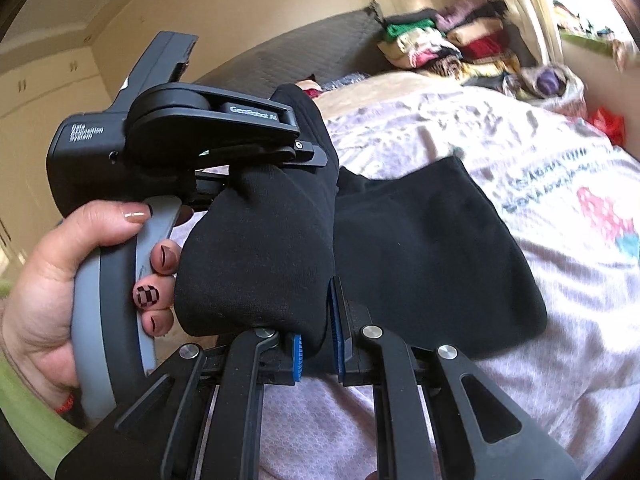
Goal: Fold small clothes
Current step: 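Fold the lifted shirt side over onto the other half with the right gripper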
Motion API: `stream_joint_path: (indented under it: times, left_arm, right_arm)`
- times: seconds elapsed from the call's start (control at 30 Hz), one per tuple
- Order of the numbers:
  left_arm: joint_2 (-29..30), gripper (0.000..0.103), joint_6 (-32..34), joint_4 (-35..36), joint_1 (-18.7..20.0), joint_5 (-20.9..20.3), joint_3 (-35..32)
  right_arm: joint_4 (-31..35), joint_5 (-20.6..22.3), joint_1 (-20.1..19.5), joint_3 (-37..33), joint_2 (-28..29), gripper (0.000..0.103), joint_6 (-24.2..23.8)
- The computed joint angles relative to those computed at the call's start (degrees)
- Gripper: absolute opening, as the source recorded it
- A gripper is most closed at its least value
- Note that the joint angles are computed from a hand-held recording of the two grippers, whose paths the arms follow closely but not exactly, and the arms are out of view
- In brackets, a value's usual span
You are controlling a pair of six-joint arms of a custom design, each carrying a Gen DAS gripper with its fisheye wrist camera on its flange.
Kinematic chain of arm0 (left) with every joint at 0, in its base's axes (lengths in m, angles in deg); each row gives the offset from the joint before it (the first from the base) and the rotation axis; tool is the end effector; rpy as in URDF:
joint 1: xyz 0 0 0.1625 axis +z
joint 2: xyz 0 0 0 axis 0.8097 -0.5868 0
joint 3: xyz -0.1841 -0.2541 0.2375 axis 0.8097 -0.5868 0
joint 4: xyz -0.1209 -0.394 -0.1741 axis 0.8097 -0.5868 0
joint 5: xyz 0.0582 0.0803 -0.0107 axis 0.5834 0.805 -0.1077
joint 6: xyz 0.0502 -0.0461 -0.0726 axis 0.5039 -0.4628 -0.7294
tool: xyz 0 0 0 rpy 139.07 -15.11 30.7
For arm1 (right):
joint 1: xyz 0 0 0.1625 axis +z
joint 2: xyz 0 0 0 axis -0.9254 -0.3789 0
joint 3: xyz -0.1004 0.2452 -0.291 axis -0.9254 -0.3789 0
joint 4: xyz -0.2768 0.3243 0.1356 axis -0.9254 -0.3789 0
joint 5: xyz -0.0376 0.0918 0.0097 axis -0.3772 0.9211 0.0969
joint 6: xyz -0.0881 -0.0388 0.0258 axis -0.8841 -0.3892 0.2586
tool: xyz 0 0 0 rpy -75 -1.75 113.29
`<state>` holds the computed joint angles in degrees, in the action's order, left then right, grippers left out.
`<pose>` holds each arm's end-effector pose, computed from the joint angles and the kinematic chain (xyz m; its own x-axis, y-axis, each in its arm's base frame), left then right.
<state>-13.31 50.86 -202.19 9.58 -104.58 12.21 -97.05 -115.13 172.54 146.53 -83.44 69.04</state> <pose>-0.1751 -0.7748 0.2753 -0.9163 0.0308 -0.3993 0.2664 0.7913 -0.5503 0.3070 -0.7079 0.0805 -0.8797 -0.3560 0.3153 -0.4754 0.6709 -0.5691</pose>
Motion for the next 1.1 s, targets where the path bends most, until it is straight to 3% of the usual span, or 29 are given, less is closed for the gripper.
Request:
stream_joint_path:
  times: [0.17,0.27,0.33,0.4,0.43,0.5,0.63,0.73,0.83,0.87,0.93,1.03,1.1]
  left_arm:
    - [2.4,0.029,-0.3,2.2,0.0,-0.6,-2.3]
    - [3.8,0.034,-0.7,3.6,0.1,-1.2,-3.9]
    - [4.8,0.039,-0.9,4.8,0.1,-1.1,-5.1]
    - [6.1,0.054,-0.4,6.0,0.1,-1.0,-6.5]
    - [6.6,0.060,-0.5,6.8,0.1,-1.0,-7.1]
    - [7.0,0.080,-0.6,6.7,0.6,-3.8,-7.6]
    - [6.8,0.081,-0.9,5.1,1.0,-8.0,-7.4]
    - [4.5,0.081,-0.5,1.4,1.1,-9.6,-4.7]
    - [1.7,0.086,1.7,-1.2,0.6,-4.6,-1.4]
    - [0.9,0.086,2.7,-2.2,0.3,-1.9,-0.2]
    - [-0.7,0.086,4.4,-4.7,0.2,2.4,2.6]
    - [-2.0,0.086,5.6,-5.9,0.4,6.4,5.5]
    - [-2.3,0.086,6.8,-6.8,0.4,8.0,7.1]
  right_arm:
    - [2.4,2.1,-1.6,0.8,-1.3,0.010,5.9]
    - [3.4,4.0,-2.7,1.4,-2.2,0.010,9.1]
    - [4.5,5.7,-3.5,1.7,-2.7,0.010,11.4]
    - [6.1,8.4,-4.6,1.8,-3.1,0.011,14.7]
    - [7.0,9.8,-5.3,1.9,-3.3,0.019,17.2]
    - [8.0,11.9,-6.3,2.1,-3.7,0.023,20.1]
    - [10.0,12.4,-7.1,2.8,-5.0,0.026,22.6]
    - [10.8,13.3,-7.2,3.6,-6.8,0.048,22.3]
    - [9.3,12.9,-6.7,3.8,-8.3,0.072,19.7]
    - [8.6,12.6,-6.4,3.6,-8.6,0.075,18.6]
    - [8.0,11.8,-6.1,1.7,-8.2,0.075,17.4]
    - [14.6,11.5,-5.7,-7.3,-4.6,0.073,16.8]
    - [19.1,8.8,-5.0,-13.2,-1.7,0.069,15.1]
